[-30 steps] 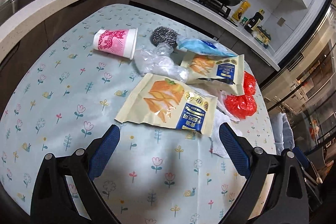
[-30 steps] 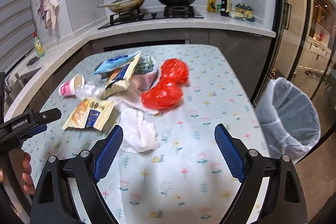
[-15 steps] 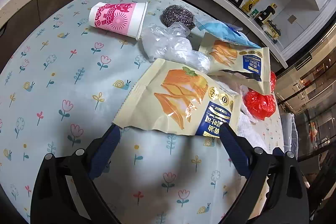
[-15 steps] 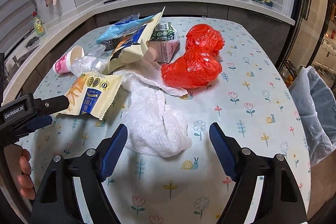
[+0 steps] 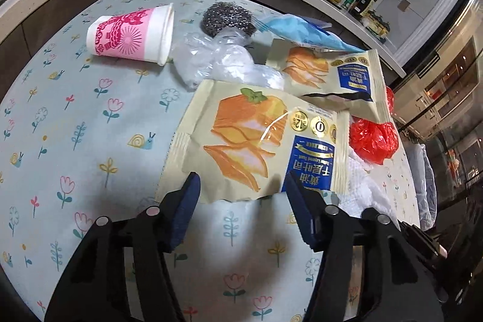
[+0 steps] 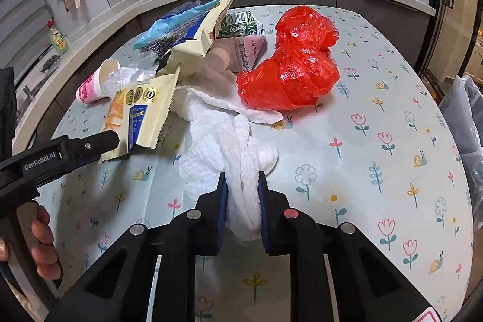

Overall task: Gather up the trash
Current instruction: 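Lift the tissue with the right tool while the left tool grasps a cream snack packet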

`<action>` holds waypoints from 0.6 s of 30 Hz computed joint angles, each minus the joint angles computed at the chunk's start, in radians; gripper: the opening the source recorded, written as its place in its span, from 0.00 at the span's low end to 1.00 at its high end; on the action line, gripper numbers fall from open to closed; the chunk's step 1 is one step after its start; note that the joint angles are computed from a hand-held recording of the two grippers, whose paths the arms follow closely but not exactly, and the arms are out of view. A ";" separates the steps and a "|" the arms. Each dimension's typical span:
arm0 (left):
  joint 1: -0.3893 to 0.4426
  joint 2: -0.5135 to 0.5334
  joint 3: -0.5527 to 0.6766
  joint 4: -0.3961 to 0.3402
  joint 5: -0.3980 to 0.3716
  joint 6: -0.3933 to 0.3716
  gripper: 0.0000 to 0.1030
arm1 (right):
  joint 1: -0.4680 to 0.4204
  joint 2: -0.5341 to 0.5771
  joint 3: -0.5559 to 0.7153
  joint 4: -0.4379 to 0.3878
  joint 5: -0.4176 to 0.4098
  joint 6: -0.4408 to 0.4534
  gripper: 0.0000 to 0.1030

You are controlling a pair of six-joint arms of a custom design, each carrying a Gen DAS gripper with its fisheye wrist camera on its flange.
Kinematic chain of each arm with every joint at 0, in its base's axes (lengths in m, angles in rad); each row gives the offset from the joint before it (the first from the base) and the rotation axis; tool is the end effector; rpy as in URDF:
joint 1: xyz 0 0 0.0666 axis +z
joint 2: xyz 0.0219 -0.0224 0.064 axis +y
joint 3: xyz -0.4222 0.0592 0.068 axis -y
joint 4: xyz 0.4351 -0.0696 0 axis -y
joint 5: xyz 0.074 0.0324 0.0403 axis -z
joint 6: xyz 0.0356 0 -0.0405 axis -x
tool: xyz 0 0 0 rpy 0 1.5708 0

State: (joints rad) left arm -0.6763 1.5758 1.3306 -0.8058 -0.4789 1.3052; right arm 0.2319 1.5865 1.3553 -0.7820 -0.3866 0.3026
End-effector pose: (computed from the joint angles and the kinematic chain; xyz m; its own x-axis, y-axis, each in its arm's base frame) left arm 0.4517 -0.3420 0.3551 -0.5414 -0.6635 -0.5163 -0.5542 0.7435 -0.3743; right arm 0.5581 0.1452 0.3611 -0.6670 -0.4411 -0.6004 -0.6346 0.7586 0.1477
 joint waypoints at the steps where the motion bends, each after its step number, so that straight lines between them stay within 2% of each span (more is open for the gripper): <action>1: -0.003 0.002 0.004 0.007 0.000 -0.006 0.53 | -0.004 -0.003 0.000 0.002 -0.004 0.000 0.14; 7: -0.030 0.001 0.018 0.039 -0.004 -0.020 0.54 | -0.031 -0.026 0.004 0.017 -0.034 -0.020 0.12; 11: -0.048 0.010 0.032 0.079 0.017 -0.005 0.69 | -0.056 -0.032 0.014 0.026 -0.050 -0.048 0.12; 14: -0.050 0.039 0.064 0.104 0.043 0.004 0.69 | -0.073 -0.031 0.022 0.031 -0.056 -0.057 0.12; 16: -0.049 0.070 0.097 0.096 0.054 0.015 0.69 | -0.085 -0.028 0.027 0.031 -0.061 -0.062 0.12; 18: -0.049 0.106 0.143 0.051 0.048 0.019 0.69 | -0.095 -0.023 0.032 0.028 -0.064 -0.065 0.12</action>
